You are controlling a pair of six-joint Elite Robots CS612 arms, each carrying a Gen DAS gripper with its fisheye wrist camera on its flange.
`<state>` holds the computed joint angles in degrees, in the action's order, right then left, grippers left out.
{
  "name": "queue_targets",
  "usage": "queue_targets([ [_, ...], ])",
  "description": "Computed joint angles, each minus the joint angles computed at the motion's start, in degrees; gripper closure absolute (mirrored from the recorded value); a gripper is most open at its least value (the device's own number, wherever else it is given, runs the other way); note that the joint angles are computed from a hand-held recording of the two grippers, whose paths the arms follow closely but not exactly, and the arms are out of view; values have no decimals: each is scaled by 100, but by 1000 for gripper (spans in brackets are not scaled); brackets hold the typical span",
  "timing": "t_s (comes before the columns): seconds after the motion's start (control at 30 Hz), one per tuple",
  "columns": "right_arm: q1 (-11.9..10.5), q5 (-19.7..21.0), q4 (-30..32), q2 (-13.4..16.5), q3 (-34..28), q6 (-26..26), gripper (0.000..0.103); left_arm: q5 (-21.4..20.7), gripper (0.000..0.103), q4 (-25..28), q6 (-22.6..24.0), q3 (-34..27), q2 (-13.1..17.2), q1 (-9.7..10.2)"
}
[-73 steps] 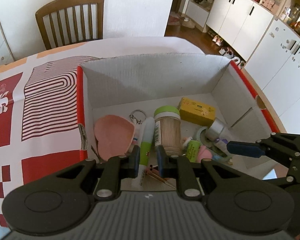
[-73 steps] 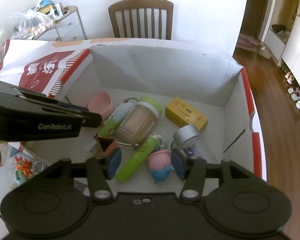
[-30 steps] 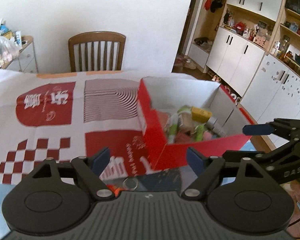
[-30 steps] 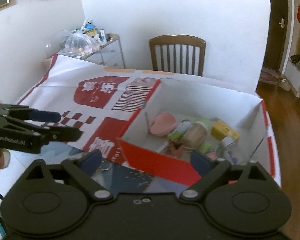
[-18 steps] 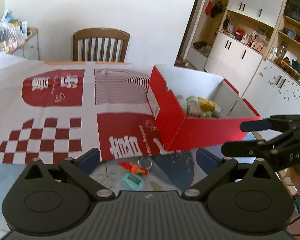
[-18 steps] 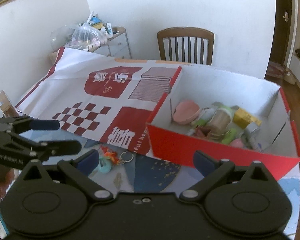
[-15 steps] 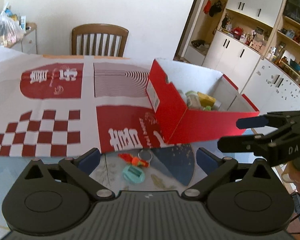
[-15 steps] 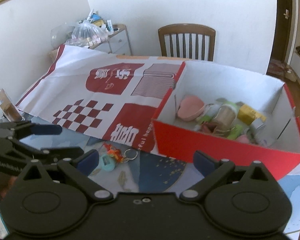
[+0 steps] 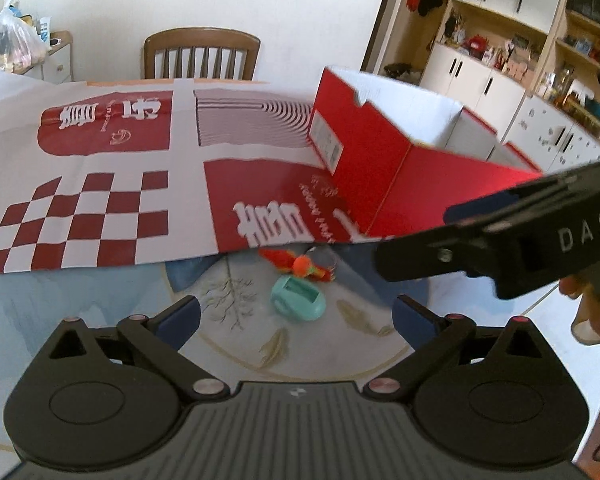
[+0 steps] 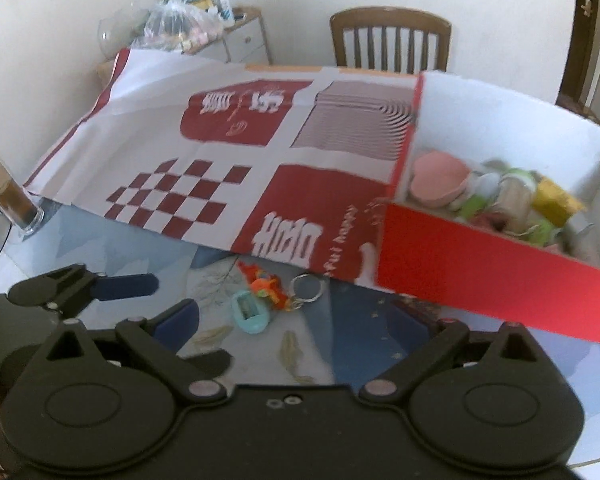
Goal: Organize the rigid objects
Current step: 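Grasp the teal keychain with the left gripper while the right grasps the orange toy keychain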
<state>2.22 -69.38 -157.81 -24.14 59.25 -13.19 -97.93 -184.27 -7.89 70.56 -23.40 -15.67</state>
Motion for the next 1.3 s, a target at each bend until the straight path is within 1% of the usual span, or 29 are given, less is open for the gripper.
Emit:
queue_targets([
  [0.1, 80, -97, 292, 137, -260, -95, 8, -16, 0, -78, 36, -66, 95, 5],
  [0.17, 124, -179, 444, 225, -425, -113, 14, -40, 0, -175, 108, -102, 149, 4],
  [0.33, 209, -366, 837, 464, -878, -132, 25, 146, 0, -222, 370, -170, 227, -61],
  [0.37, 214, -371, 921, 501, -956, -107, 28, 181, 0, -230, 393, -184, 240, -70],
  [0.5, 235, -349, 1177, 650, -1254, -2, 36, 208, 0, -183, 503, -254, 291, -97],
  [0.57, 245, -322, 1267, 699, -1352, -5, 43, 222, 1, -155, 535, -279, 310, -110],
  [0.63, 259, -307, 1321, 725, -1402, -44, 46, 291, 1, -137, 524, -298, 327, -127],
  [0.67, 268, -320, 1333, 739, -1426, -78, 49, 310, 1, -110, 519, -315, 337, -133],
  [0.73, 285, -364, 1336, 768, -1473, -100, 51, 341, 2, -21, 506, -357, 354, -142],
  [0.87, 306, -427, 1448, 855, -1632, -93, 59, 375, 8, -35, 502, -415, 393, -155],
  [0.93, 317, -476, 1505, 882, -1685, -101, 59, 411, 13, -57, 497, -447, 413, -167],
  [1.03, 331, -562, 1554, 918, -1747, -108, 62, 447, 23, -81, 512, -486, 435, -179],
  [1.1, 328, -561, 1607, 949, -1810, -47, 63, 427, 35, -101, 531, -498, 441, -183],
  [1.23, 337, -575, 1641, 963, -1840, -35, 64, 441, 41, -112, 451, -512, 448, -183],
  [1.3, 339, -584, 1627, 958, -1830, -61, 66, 521, 52, -112, 421, -513, 448, -188],
])
